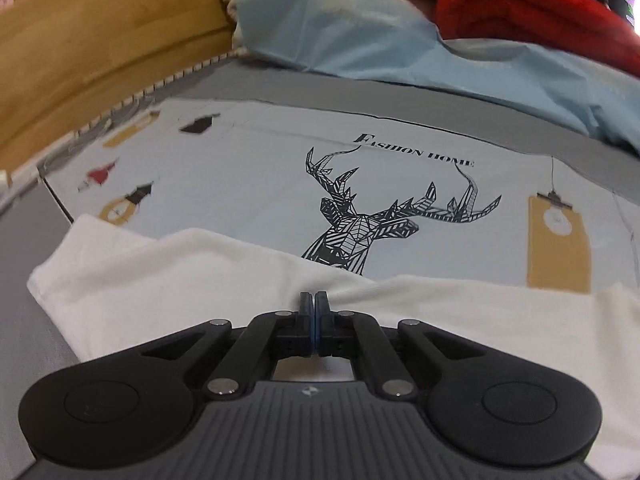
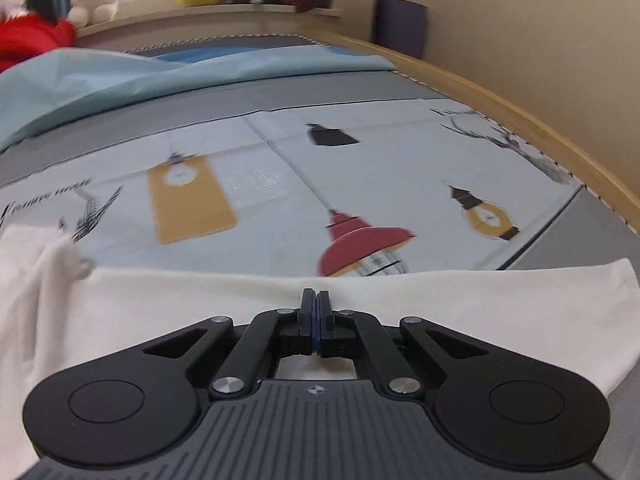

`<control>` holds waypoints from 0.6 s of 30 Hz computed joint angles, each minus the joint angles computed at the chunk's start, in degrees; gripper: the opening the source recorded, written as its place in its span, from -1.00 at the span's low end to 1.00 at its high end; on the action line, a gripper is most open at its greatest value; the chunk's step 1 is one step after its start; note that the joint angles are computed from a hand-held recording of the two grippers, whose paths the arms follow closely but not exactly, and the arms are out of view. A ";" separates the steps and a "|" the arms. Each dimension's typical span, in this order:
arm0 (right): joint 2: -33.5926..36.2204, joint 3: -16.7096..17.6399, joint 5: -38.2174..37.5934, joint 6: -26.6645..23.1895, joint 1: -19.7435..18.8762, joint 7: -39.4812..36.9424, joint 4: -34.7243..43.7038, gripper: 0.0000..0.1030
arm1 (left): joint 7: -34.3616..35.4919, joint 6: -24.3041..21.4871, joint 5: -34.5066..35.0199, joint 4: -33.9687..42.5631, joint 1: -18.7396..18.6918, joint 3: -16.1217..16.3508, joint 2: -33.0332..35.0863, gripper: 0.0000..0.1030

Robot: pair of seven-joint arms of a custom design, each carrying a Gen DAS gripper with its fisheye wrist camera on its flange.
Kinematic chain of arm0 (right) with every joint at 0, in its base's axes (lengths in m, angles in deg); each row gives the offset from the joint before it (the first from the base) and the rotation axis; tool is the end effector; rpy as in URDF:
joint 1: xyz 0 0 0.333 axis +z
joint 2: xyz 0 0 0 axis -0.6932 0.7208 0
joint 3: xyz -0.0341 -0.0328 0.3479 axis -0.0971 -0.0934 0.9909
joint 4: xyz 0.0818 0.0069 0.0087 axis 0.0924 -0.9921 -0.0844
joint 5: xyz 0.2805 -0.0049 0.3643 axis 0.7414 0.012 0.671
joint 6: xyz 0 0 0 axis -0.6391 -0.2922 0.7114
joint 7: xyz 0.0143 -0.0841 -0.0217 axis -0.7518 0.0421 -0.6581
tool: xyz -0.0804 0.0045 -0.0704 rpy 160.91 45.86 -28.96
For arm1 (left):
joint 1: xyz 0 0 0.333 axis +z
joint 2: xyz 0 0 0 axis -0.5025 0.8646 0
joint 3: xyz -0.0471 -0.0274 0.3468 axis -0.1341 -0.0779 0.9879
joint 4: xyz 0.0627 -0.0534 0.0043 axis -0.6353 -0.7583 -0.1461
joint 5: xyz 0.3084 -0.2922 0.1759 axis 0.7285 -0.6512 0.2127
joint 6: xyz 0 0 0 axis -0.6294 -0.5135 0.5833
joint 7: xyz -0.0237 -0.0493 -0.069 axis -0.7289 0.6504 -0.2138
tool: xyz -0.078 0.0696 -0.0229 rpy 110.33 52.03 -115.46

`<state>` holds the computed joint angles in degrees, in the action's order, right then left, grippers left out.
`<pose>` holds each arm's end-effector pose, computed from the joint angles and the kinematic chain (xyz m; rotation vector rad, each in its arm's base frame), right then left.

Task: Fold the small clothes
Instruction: 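Release the hem with both grippers, leaving the shirt flattened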

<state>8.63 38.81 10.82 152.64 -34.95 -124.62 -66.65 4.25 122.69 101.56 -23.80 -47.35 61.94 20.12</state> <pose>0.6275 0.1187 0.4541 -1.2366 2.1163 -1.0385 0.6500 -0.2660 0.4624 -2.0398 1.1352 -0.3398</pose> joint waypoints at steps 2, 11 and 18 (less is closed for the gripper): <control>-1.12 -0.55 2.23 3.70 -0.70 -0.97 -0.84 -0.96 | -1.02 5.09 -0.27 -1.31 0.50 -0.22 -2.10 -0.94; -9.97 1.20 4.41 9.32 -3.10 -1.66 -9.00 -0.36 | 25.84 22.30 -13.64 -7.50 1.42 -3.84 -5.60 -0.51; -17.23 2.25 23.49 -0.64 -5.98 -15.72 -17.05 -0.38 | 22.76 12.08 -18.33 -11.83 1.38 -4.38 -13.17 -0.54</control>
<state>-8.60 41.06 34.31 152.00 -40.94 -140.33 -83.70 27.01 134.77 83.23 -35.63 -45.97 57.56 6.95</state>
